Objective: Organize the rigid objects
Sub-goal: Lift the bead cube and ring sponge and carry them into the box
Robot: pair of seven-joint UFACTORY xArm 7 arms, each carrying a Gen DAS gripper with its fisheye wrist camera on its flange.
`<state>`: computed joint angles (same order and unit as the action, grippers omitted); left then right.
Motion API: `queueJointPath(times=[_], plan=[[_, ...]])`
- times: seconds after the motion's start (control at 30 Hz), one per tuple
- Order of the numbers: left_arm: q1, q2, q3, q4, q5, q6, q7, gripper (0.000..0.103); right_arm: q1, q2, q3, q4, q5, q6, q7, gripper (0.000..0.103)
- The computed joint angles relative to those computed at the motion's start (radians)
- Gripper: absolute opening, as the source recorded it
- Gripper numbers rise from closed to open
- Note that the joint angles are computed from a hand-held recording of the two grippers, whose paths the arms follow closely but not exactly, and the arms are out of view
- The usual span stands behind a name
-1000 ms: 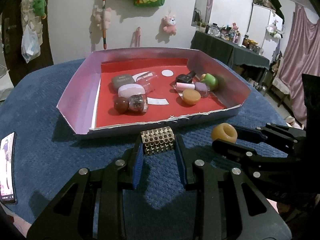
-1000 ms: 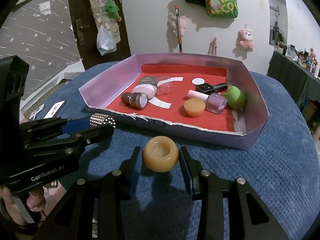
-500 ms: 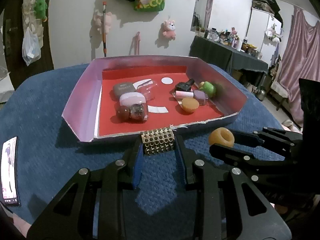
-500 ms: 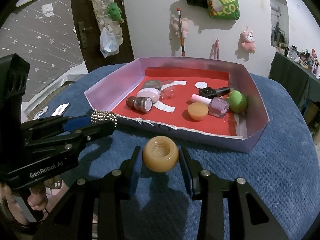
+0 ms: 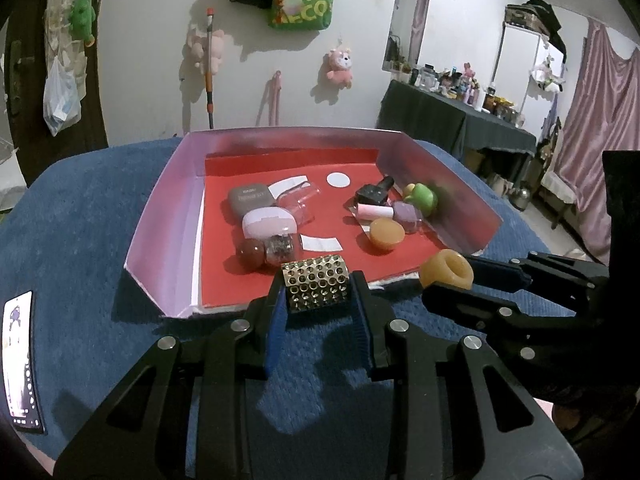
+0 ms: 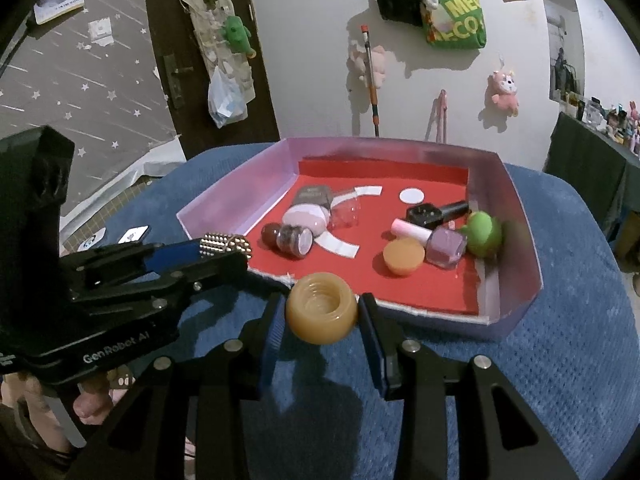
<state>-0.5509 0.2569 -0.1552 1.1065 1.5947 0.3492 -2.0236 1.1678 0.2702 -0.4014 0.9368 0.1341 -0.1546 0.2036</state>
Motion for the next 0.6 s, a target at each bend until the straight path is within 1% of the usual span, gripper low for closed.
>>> queueJointPath(times=[0.2, 0.3, 0.37, 0.5, 0.6], plan=[[0.014, 0.023, 0.014, 0.028, -0.011, -0.017, 0.022, 0.028, -0.079, 0.027, 0.052, 0.047, -0.032, 0.027, 0.021, 0.04], [0.021, 0.046, 0.025, 0.05, -0.031, -0.037, 0.049, 0.028, -0.169, 0.043, 0.124, 0.076, -0.068, 0.044, 0.043, 0.04], [0.026, 0.067, 0.034, 0.069, -0.056, -0.058, 0.077, 0.028, -0.209, 0.056, 0.154, 0.097, -0.091, 0.057, 0.057, 0.04], [0.024, 0.11, 0.057, 0.099, -0.148, -0.1, 0.17, 0.028, -0.286, 0.088, 0.215, 0.15, -0.135, 0.1, 0.078, 0.04], [0.016, 0.14, 0.074, 0.117, -0.243, -0.119, 0.269, 0.028, -0.369, 0.117, 0.293, 0.195, -0.157, 0.143, 0.078, 0.04]])
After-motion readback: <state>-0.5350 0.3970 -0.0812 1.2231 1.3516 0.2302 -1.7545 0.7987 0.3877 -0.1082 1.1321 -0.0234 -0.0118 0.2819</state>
